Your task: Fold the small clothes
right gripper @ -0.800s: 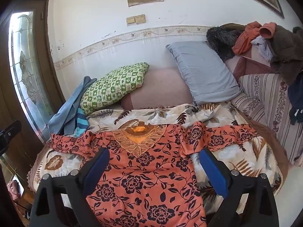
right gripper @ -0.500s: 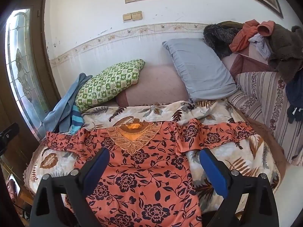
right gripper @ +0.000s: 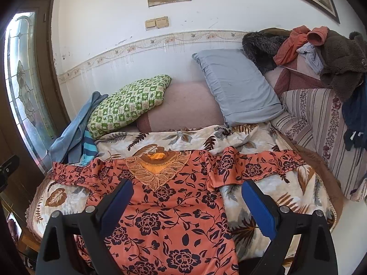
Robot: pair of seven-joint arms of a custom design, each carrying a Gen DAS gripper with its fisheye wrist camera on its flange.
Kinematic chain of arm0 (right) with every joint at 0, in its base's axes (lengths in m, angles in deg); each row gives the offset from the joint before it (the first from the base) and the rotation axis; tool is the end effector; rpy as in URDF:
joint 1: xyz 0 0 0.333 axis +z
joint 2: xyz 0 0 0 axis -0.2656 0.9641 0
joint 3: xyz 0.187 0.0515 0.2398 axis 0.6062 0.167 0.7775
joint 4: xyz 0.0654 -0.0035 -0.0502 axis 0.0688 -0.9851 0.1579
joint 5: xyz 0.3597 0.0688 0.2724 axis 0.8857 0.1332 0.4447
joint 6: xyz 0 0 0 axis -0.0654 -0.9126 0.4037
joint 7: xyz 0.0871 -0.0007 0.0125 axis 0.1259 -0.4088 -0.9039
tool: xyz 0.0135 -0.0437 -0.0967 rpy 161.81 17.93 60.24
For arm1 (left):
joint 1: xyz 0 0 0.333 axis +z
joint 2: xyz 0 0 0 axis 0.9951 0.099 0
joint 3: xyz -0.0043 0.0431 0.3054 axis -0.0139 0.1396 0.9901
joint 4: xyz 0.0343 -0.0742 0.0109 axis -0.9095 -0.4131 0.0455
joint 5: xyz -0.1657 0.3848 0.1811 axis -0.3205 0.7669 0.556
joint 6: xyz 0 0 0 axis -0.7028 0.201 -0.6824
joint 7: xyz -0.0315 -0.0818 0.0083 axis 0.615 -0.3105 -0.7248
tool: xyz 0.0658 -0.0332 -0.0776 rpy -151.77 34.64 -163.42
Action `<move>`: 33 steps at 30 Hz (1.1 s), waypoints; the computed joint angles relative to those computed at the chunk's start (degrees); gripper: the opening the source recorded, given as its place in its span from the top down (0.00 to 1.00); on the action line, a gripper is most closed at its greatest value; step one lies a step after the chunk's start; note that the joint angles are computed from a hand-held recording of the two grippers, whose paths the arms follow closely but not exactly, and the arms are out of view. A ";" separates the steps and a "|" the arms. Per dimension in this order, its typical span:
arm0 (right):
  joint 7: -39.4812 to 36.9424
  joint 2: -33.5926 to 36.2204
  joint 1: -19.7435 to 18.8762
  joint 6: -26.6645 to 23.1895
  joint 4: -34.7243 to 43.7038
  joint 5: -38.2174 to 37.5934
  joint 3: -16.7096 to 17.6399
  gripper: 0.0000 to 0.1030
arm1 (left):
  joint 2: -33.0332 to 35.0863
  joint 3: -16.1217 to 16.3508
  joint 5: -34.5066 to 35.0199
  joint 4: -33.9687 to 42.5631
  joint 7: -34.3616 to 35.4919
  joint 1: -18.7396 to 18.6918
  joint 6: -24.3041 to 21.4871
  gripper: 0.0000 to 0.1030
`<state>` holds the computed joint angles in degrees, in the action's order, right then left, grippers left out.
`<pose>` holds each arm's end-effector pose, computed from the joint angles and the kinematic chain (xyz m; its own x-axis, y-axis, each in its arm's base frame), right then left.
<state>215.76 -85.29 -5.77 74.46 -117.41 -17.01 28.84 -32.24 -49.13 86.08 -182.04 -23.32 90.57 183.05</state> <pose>0.3877 0.1986 0.6188 -0.2313 -0.9676 -0.1012 -0.4847 0.2048 -0.8504 0.4202 -0.2557 0.6372 0.1195 -0.9908 -0.0642 -0.4473 0.0040 -0.8944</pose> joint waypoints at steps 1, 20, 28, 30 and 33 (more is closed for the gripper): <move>-0.24 0.41 0.05 -0.04 0.36 -0.05 0.15 0.06 | -0.18 0.10 0.06 -0.11 -0.17 0.14 -0.02 0.00; -0.55 6.27 1.82 1.57 3.22 -0.26 -0.08 0.06 | -0.01 1.51 -0.38 -1.15 -0.03 0.22 -2.01 0.00; 0.17 5.06 0.88 1.86 1.60 -0.30 -0.69 0.06 | 2.81 0.28 1.14 1.26 0.10 -0.36 -3.40 0.00; 0.11 4.61 0.65 1.95 0.98 0.02 -1.17 0.06 | 3.74 -0.04 1.87 1.99 -0.14 -0.68 -3.94 0.00; 0.16 3.83 0.05 2.05 0.04 0.34 -1.66 0.06 | 5.07 -0.27 3.01 2.98 -0.50 -1.37 -4.58 0.00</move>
